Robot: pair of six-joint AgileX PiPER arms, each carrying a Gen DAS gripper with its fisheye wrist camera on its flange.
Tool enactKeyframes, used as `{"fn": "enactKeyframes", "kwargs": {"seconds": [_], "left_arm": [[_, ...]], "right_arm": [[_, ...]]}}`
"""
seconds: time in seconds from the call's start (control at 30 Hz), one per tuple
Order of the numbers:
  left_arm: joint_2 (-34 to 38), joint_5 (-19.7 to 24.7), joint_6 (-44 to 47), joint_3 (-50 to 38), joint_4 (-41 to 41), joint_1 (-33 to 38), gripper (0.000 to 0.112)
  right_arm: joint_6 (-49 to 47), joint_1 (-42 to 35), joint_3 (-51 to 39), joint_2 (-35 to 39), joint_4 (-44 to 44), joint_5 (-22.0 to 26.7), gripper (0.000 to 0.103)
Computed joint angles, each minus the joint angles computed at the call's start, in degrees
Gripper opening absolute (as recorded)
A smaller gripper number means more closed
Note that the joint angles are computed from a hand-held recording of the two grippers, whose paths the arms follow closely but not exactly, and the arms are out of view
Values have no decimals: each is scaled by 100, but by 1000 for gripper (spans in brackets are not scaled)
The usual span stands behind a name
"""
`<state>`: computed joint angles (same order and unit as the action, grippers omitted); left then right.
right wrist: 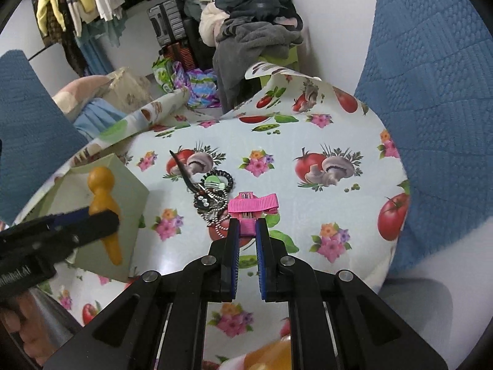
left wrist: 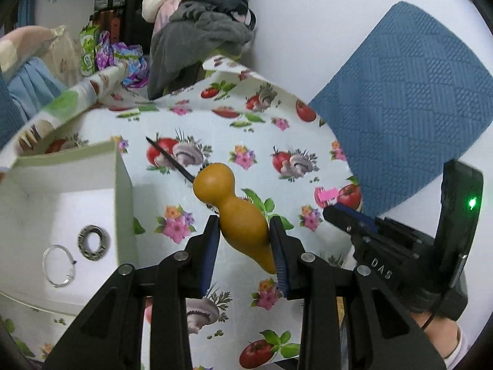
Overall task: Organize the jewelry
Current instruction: 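Carry the pendant and clip into the white box and open both tools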
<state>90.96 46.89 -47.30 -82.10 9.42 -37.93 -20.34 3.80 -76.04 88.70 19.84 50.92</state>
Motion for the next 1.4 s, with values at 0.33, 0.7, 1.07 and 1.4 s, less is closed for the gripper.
{"fn": "enactKeyframes", "kwargs": {"seconds": [0.33, 0.7, 1.07, 1.4], "left_arm": [[-550, 576, 7, -202, 274, 54, 34], [-813, 1639, 222, -1205, 630, 221, 34], [-1345, 2125, 702, -1430, 858, 684, 33], [-2042, 1604, 1057, 55, 271, 1625, 32]], "right_arm": [[335, 99, -734, -309, -99, 632, 8], [868, 691, -2659, -35, -238, 1355, 8], [1611, 1659, -4071, 513, -708, 1638, 8], [2065, 2632, -3437, 633, -1198, 1181, 8]]}}
